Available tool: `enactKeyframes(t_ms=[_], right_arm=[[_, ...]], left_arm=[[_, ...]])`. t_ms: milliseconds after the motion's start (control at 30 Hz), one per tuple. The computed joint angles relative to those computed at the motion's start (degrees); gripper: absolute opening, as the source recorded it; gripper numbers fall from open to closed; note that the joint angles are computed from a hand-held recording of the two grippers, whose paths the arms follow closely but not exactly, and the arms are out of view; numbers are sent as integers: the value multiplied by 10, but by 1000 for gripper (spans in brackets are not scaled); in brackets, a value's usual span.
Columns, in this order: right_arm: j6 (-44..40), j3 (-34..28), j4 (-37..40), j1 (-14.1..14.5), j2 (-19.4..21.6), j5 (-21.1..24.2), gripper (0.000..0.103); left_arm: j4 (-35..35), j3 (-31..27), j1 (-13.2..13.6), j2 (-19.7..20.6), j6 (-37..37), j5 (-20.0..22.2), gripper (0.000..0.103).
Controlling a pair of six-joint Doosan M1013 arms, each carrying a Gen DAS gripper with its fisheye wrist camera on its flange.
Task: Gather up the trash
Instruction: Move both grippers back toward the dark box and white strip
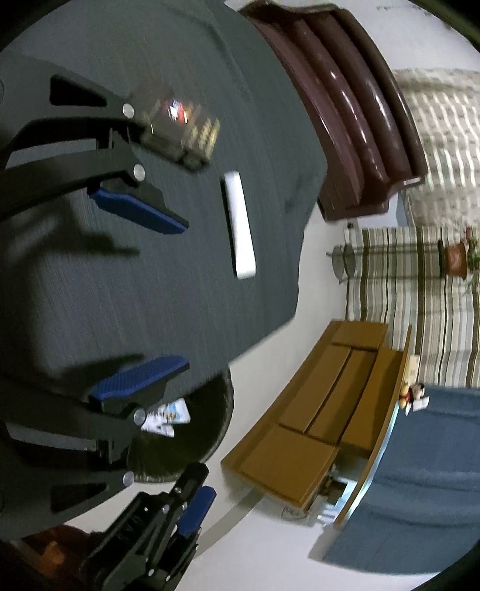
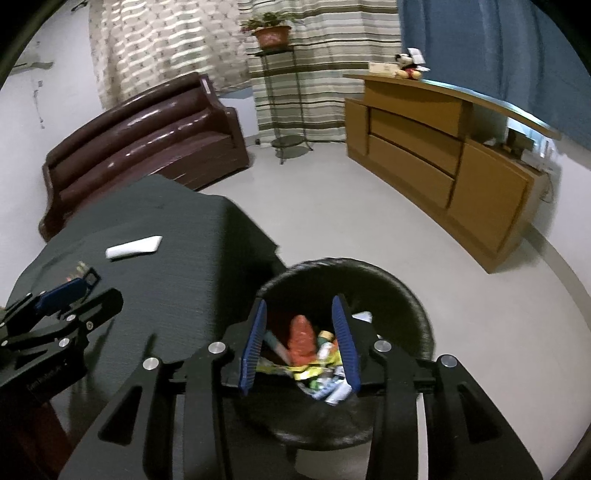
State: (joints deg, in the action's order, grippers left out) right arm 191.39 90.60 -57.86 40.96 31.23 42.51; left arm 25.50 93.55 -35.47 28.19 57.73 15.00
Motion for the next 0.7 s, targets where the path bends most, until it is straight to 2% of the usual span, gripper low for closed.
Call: enactKeyframes(t_ms=[133,367,500,700], right_arm=[[-20,-21,4,2,11,-13,39],[-75,-59,28,4,31,-31,42],[-108,-79,45,4,42,-37,43],[-157,-106,77,1,57,-46,46]], left_arm=[[87,12,14,-10,-93,10,70],[163,14,38,-12,-188,35,72],[165,14,48,-10,-196,42,76],[114,7,61,-2,-136,40,78]])
